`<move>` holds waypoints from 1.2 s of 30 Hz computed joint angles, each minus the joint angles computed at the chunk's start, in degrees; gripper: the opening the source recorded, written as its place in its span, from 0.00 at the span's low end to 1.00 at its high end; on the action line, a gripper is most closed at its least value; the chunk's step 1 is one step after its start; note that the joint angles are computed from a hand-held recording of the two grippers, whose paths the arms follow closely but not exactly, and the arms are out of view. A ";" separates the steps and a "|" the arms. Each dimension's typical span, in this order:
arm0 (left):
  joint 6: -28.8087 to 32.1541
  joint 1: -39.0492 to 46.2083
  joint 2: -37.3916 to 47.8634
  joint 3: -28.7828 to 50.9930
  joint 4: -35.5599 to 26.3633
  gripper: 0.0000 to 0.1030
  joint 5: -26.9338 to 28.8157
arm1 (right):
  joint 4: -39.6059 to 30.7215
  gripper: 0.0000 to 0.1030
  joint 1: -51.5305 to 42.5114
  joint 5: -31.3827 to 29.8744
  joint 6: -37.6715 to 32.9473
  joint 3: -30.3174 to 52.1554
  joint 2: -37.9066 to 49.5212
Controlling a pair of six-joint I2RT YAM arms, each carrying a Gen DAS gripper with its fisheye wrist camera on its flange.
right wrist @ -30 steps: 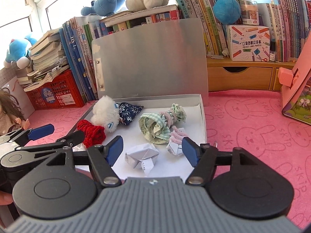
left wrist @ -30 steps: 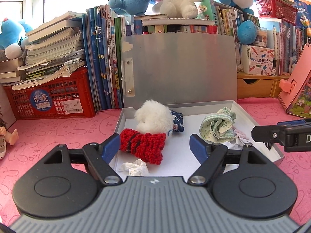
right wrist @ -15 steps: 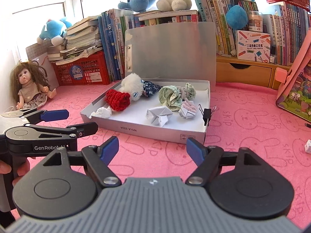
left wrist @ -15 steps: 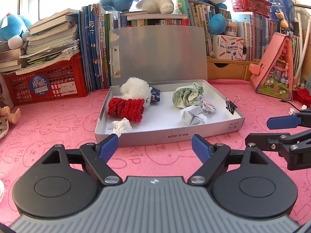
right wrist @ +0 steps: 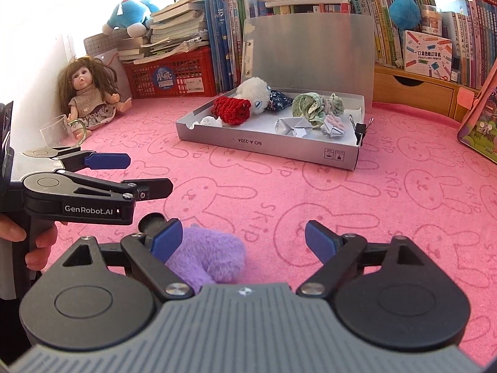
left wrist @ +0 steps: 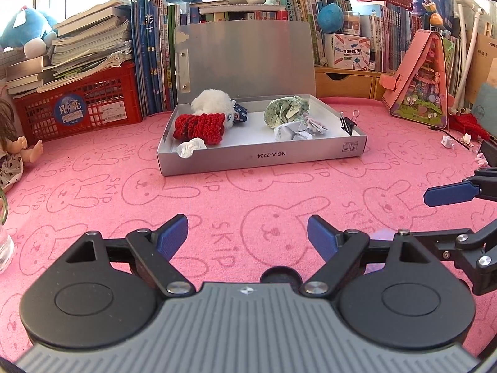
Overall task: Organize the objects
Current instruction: 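Move left gripper to black round lid while right gripper approaches purple plush, then close left gripper on the black lid while right gripper grasps the purple plush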
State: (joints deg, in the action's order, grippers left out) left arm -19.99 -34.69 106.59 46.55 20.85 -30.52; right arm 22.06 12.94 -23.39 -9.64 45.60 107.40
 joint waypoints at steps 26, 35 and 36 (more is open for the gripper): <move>-5.05 -3.92 5.23 -6.32 9.73 0.83 -3.00 | 14.09 0.95 6.96 7.43 -3.56 -6.06 6.14; -5.51 -4.71 4.67 -7.31 11.40 0.47 -3.99 | 13.83 0.94 6.60 6.70 -3.14 -5.71 6.52; -5.75 -4.66 4.51 -7.47 11.50 0.44 -3.89 | 14.06 0.92 6.66 6.87 -3.01 -5.76 6.55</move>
State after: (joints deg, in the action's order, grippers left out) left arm -25.74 -39.35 111.10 39.09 32.36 -34.41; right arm 36.12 19.60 -16.52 -12.65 39.84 113.96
